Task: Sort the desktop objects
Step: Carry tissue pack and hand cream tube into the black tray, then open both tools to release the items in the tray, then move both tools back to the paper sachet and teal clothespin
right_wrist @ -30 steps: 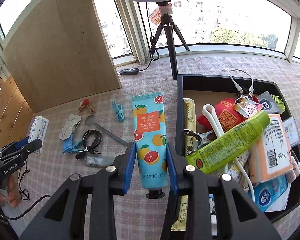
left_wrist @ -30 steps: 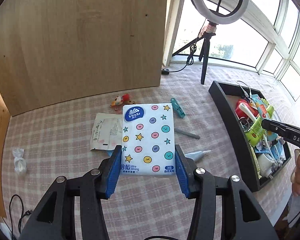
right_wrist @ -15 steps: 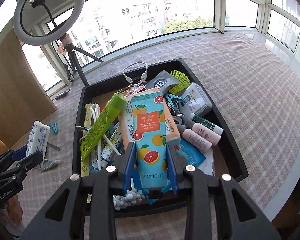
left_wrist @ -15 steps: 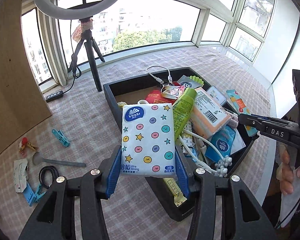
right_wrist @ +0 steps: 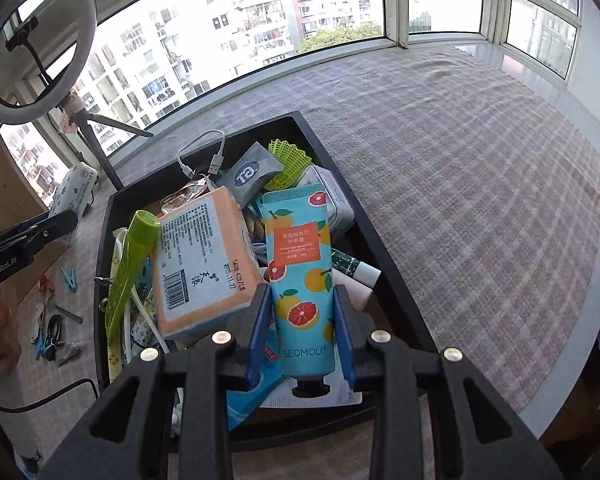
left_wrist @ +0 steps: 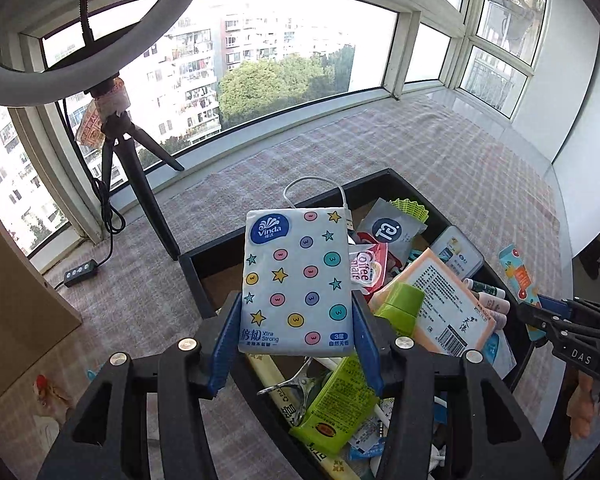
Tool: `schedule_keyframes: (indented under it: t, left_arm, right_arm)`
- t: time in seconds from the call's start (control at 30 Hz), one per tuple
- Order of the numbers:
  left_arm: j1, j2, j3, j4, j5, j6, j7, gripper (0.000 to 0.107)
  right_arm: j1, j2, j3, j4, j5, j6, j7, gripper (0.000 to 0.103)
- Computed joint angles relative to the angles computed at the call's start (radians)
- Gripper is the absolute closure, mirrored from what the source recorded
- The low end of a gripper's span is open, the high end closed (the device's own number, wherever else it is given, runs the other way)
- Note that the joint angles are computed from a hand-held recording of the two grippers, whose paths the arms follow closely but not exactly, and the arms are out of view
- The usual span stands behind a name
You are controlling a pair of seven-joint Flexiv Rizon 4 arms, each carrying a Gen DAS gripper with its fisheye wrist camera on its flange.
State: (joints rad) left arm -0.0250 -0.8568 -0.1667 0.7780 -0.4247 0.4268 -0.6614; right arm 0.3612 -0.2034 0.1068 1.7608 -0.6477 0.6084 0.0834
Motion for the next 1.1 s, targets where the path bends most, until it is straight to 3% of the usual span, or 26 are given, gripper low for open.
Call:
schedule_keyframes:
  t: [0.07, 0.13, 0.4, 0.8, 1.1]
  left_arm:
    - [-0.016, -0.04, 0.018, -0.079, 0.025, -0.05, -0.03, 0.033]
    - [-0.012, -0.032, 0.014, -0.058, 0.021, -0.017, -0.041, 0.033]
    - [0.03, 0.034, 0.003, 0.057, -0.001, 0.044, 0.002, 0.039]
    - [0.127, 0.133, 0.039, 0.228, -0.035, 0.124, 0.014, 0.044]
    - [0.222, 0.078, 0.098, 0.156, 0.004, 0.144, -0.065, 0.042]
  right_arm:
    - [0.001, -0.009, -0.001, -0.013, -0.002, -0.007, -0.024, 0.066]
    - [0.007, -0.016, -0.004, -0.03, -0.006, -0.034, -0.028, 0.053]
    - [0.023, -0.032, -0.012, -0.068, -0.058, -0.034, -0.017, 0.053]
    - [0.077, -0.136, -0.028, -0.213, -0.06, 0.025, -0.121, 0.053]
    - [0.131, -0.299, -0.056, -0.448, 0.026, 0.049, -0.312, 0.053]
